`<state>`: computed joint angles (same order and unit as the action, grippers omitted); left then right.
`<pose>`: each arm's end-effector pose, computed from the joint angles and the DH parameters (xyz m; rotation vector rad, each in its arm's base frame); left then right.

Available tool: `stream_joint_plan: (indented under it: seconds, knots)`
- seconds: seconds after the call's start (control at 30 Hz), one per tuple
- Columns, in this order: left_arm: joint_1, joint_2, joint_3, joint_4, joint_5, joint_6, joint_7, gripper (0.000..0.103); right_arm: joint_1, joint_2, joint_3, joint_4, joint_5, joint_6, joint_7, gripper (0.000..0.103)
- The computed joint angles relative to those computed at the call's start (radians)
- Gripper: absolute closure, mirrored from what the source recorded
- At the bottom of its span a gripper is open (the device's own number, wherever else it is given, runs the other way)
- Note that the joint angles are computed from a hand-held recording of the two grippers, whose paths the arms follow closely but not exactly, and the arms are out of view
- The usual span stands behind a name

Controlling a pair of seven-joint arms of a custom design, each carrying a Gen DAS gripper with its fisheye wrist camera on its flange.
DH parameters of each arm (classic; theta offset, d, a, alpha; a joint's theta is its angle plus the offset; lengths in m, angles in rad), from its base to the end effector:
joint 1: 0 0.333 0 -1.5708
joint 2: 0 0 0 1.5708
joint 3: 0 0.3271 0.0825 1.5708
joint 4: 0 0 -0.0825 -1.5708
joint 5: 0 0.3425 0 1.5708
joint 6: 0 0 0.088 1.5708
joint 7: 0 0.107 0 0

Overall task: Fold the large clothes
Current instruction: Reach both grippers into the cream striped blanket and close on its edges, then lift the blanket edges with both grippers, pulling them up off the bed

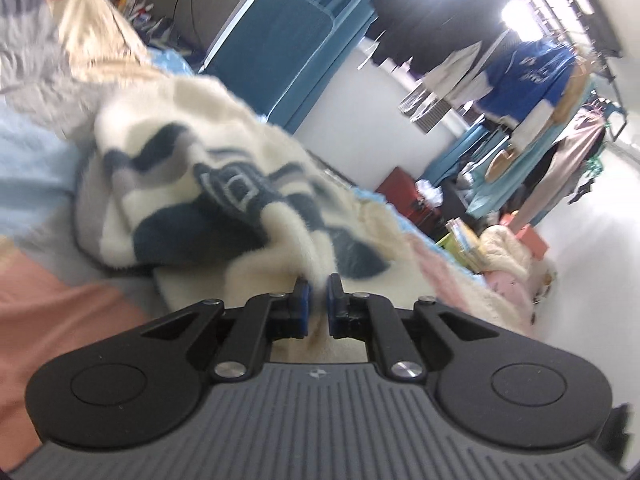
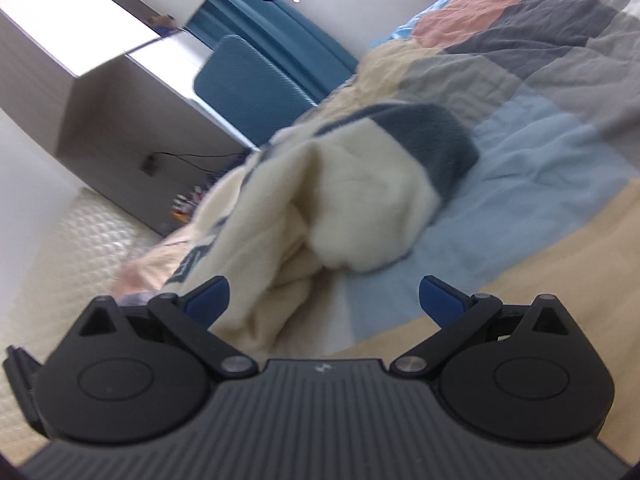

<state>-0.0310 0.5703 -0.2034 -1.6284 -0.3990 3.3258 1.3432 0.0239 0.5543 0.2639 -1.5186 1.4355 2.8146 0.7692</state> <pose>0.6968 -0.0871 0.4575 -2.0809 1.1914 -1.4121 0.6911 0.1130 0.4219 -1.2242 1.6051 0.0443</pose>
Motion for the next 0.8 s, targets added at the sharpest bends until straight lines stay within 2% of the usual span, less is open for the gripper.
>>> stream_joint_plan:
  seconds: [0.07,0.13,0.17,0.2,0.27,0.33,0.37,0.43,0.5,0.57,0.67,0.73,0.8]
  knots:
    - [0.040,-0.073,-0.042,-0.080,-0.004,0.010,0.004,0.094,-0.021,-0.022,0.021,-0.026,0.071,-0.026,-0.071,0.000]
    - [0.051,-0.157,-0.049,-0.167,-0.013,0.014,0.001,0.094,-0.017,-0.041,0.015,-0.046,0.119,-0.056,-0.123,0.000]
    - [0.082,-0.197,-0.081,-0.223,-0.013,0.027,0.002,0.094,-0.014,-0.050,0.011,-0.056,0.140,-0.075,-0.146,0.000]
    - [0.123,-0.234,-0.124,-0.274,-0.010,0.042,-0.005,0.094,-0.009,-0.059,0.003,-0.067,0.149,-0.091,-0.156,0.000]
    - [0.278,-0.304,-0.276,-0.395,0.038,0.088,-0.052,0.094,0.015,-0.073,-0.024,-0.088,0.134,-0.097,-0.126,0.000]
    - [0.391,-0.339,-0.378,-0.488,0.111,0.145,-0.129,0.094,0.030,-0.079,-0.048,-0.109,0.132,-0.095,-0.061,0.000]
    - [0.436,-0.356,-0.412,-0.535,0.154,0.176,-0.170,0.094,0.029,-0.083,-0.052,-0.125,0.151,-0.101,-0.026,0.000]
    - [0.492,-0.373,-0.443,-0.614,0.241,0.244,-0.244,0.094,0.033,-0.086,-0.070,-0.150,0.146,-0.121,0.058,0.001]
    - [0.585,-0.368,-0.495,-0.679,0.375,0.303,-0.383,0.094,0.045,-0.086,-0.083,-0.158,0.143,-0.100,0.083,0.002]
    - [0.599,-0.348,-0.490,-0.685,0.429,0.323,-0.436,0.094,0.062,-0.068,-0.092,-0.135,0.138,-0.064,0.085,0.002]
    - [0.600,-0.322,-0.466,-0.677,0.498,0.336,-0.477,0.093,0.076,0.002,-0.093,-0.054,0.053,-0.040,0.161,0.003]
    - [0.599,-0.300,-0.448,-0.663,0.541,0.331,-0.502,0.093,0.084,0.052,-0.084,0.000,-0.008,-0.012,0.181,0.008]
    - [0.577,-0.289,-0.418,-0.649,0.553,0.304,-0.514,0.093,0.091,0.104,-0.076,0.060,-0.060,0.016,0.214,0.024]
